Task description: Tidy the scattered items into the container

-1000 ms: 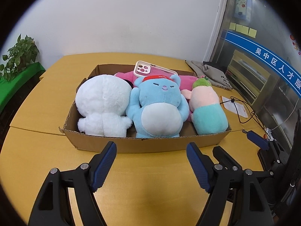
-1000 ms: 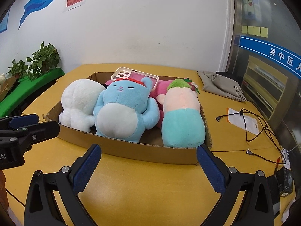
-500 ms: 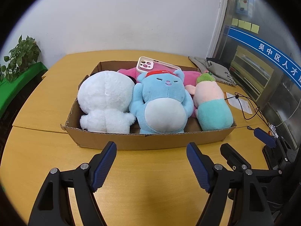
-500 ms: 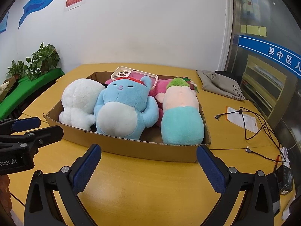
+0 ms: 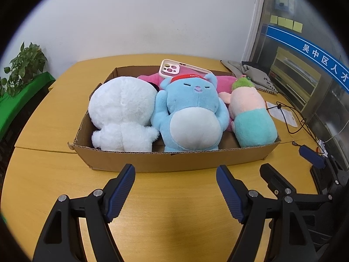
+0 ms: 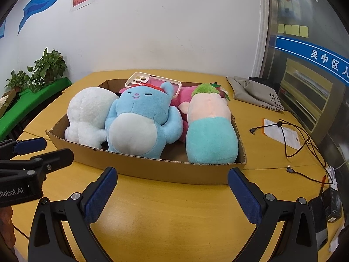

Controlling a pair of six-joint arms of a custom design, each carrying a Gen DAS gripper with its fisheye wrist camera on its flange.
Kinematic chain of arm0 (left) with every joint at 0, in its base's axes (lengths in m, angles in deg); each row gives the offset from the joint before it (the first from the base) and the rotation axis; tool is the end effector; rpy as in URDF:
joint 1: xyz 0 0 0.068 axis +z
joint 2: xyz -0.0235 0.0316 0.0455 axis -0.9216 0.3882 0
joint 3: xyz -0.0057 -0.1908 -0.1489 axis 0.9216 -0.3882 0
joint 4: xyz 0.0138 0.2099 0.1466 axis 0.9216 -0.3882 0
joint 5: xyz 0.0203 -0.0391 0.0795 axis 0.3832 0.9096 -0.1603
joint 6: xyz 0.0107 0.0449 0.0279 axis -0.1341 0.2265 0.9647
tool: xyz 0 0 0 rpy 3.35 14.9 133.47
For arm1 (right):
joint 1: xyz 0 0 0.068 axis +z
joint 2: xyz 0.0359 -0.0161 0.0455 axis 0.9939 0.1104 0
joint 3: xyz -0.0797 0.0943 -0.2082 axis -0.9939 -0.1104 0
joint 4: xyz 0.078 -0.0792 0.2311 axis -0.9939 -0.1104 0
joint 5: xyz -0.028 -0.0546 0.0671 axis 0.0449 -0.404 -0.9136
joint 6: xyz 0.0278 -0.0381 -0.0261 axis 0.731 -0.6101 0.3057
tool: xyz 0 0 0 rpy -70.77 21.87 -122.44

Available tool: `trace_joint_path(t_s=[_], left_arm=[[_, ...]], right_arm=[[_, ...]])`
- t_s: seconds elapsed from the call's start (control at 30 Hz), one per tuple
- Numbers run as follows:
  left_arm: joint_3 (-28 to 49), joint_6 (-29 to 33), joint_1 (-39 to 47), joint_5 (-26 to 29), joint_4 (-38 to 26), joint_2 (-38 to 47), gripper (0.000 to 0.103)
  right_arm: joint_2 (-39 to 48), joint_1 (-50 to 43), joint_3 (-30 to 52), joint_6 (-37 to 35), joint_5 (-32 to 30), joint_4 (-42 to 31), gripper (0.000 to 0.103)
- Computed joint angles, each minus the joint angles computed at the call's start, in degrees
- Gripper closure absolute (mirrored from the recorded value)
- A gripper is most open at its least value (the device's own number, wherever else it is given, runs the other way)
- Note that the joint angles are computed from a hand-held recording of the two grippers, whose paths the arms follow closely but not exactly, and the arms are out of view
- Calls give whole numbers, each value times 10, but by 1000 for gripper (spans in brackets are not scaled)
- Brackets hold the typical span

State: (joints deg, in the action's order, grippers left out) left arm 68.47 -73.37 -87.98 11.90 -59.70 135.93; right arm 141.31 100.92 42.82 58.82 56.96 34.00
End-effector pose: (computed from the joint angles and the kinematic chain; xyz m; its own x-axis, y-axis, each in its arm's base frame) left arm 0.3100 -0.1177 0.1376 -0.7213 0.1164 -0.6828 0.2482 0.9638 -0.0978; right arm 0.2587 0.0702 0.1493 -0.6266 -0.0509 -0.7777 0.0005 0.9978 -0.0657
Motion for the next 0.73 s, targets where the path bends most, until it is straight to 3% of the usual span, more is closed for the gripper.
trace_joint_path(t_s=[0.53, 0.6, 0.73], left_arm=[[6, 1, 16, 53, 10, 15, 26], [4, 3, 6, 30, 8, 14, 26], [-3, 14, -34, -84, 14, 17, 26]], right_arm=[[24, -21, 4, -3, -7, 15, 0], [26, -22, 2, -1, -8, 16, 0], [28, -22, 1, -1, -9, 17, 0]])
